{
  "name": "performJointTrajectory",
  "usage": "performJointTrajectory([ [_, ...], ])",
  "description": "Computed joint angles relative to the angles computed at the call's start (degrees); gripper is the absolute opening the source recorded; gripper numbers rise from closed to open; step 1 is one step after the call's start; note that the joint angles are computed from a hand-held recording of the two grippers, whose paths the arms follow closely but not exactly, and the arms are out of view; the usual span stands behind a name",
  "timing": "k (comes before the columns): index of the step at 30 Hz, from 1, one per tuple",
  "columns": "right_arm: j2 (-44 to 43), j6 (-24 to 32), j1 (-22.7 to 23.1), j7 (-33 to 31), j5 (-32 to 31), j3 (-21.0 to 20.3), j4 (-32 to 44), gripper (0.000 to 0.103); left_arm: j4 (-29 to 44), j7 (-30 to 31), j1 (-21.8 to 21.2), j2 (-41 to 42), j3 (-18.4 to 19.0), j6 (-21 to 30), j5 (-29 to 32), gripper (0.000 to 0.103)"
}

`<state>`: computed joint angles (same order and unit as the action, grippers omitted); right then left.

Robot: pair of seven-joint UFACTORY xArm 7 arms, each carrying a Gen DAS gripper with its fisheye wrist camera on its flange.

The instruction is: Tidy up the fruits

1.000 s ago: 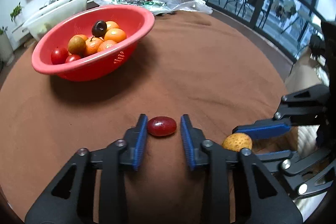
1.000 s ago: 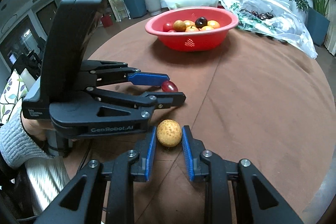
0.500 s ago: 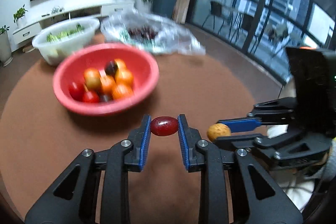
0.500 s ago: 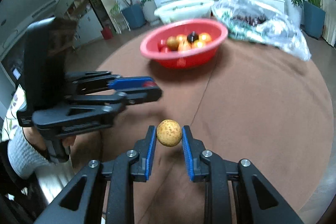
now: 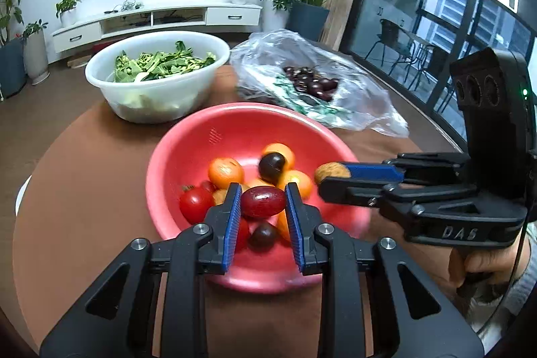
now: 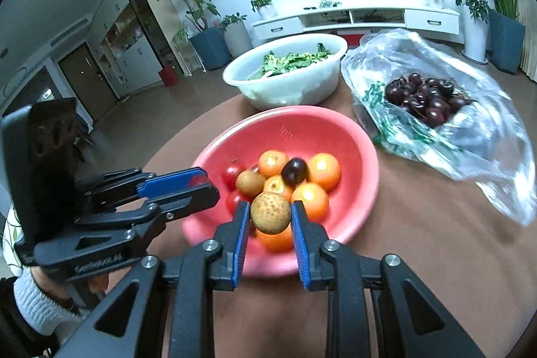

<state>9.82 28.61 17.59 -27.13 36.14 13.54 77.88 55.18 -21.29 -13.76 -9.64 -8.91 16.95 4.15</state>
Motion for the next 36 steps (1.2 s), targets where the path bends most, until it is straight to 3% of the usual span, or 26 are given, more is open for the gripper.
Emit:
performJointTrajectory([
  [5,4.53,-0.17,0.95,2.91,-4.73,0.09,4.44,0.028,2.78,-0.48,1.10,3.97,0.38,0.37,2.17,0.028],
  [6,4.84,-0.25,0.97,3.31,-5.55,0.14,4.77,0.028,3.08,-0.51,1.09,4.53,0.64,0.24,1.96,0.041],
  [8,5.11,-0.75,1.04,4.09,-7.22,0.21,4.90,0.032,3.04,-3.81,2.69,4.96,-0.36,-0.10,4.52,0.057],
  [11,4.79,-1.65,-0.10,3.24,-5.63,1.07,4.41,0.036,1.21,0.42,-0.44,4.12,2.97,-2.71,-2.85,0.071],
  [12,4.14,-2.35,-0.45,2.80,-4.83,1.31,3.67,0.041,0.79,-0.11,0.73,3.51,1.91,-2.94,-2.64,0.076],
  [15,0.77,-4.47,-1.44,-0.26,-0.77,2.27,0.02,0.048,-0.34,-5.46,2.47,1.03,-0.11,-2.75,3.16,0.095],
  [17,-2.02,-6.29,-1.36,-2.32,2.12,2.18,-2.89,0.053,-1.44,-9.75,3.86,-1.38,-2.04,-2.63,7.67,0.100],
  [21,-11.17,-11.48,0.33,-8.51,10.13,0.73,-12.06,0.074,-3.22,-16.67,5.84,-6.58,-6.47,0.40,14.65,0.102],
  [23,-15.80,-14.75,1.83,-8.54,10.46,-0.40,-17.14,0.084,-4.22,-18.31,5.19,-8.82,-7.69,1.73,15.45,0.103],
  [25,-19.22,-17.31,3.48,-9.08,11.28,-1.66,-21.19,0.101,-4.55,-19.90,4.85,-10.23,-9.04,3.23,16.26,0.103],
  [30,-28.61,-20.51,3.11,-0.99,4.92,-1.26,-33.00,0.103,-5.16,-24.52,3.68,-13.53,-13.25,7.00,18.80,0.103],
  [36,-33.45,-21.50,5.37,4.51,0.67,-3.48,-38.24,0.103,-5.97,-29.12,2.26,-16.42,-16.57,10.63,20.90,0.103],
])
